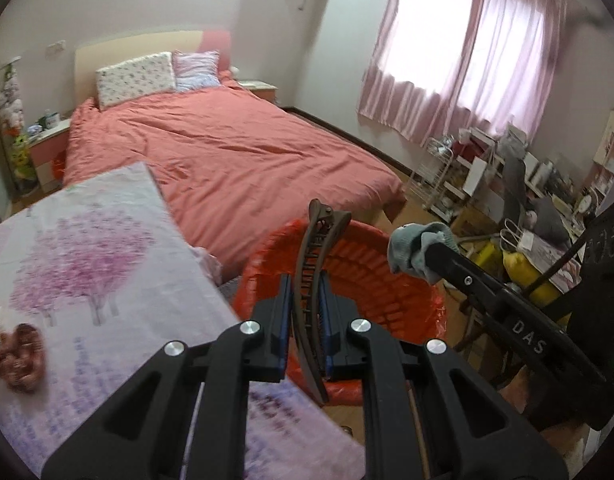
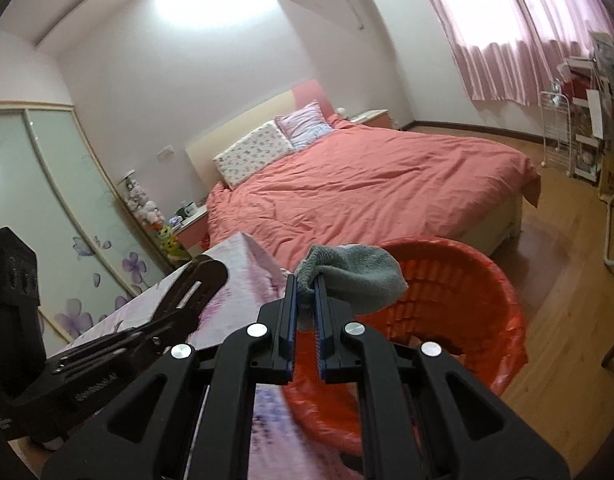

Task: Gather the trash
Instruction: 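Carry the hair clip and knit cap over the basket and open both tools, then move both open tools back over the items on the bed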

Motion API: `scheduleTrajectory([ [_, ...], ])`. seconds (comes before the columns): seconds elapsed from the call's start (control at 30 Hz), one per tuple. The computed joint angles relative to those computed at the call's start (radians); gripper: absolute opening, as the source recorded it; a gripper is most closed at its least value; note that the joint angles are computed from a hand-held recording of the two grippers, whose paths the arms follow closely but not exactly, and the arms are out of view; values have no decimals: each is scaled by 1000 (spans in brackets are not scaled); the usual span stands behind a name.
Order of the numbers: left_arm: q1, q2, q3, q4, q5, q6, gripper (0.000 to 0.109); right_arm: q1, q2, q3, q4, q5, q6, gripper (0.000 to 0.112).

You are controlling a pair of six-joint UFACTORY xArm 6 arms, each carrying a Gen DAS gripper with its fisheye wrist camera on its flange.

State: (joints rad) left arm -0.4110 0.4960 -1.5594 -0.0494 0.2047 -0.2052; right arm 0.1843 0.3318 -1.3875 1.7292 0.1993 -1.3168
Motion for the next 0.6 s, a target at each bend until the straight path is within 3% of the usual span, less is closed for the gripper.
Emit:
scheduleTrajectory([
  [0.23, -14, 192, -246, -38, 128, 27, 14, -58, 61, -38, -66, 68, 114, 8],
  [0.3, -12, 229, -294, -23, 162, 3, 19, -72, 74, -44, -89, 101, 148, 10],
  [0.37, -6, 251, -318, -16, 178, -11, 35, -80, 86, -50, -104, 110, 173, 15],
  [0.4, -5, 259, -324, 2, 181, -31, 37, -84, 94, -57, -118, 114, 189, 19],
  [0.6, 21, 227, -263, 100, 175, -127, 41, -91, 101, -50, -138, 100, 236, 36],
])
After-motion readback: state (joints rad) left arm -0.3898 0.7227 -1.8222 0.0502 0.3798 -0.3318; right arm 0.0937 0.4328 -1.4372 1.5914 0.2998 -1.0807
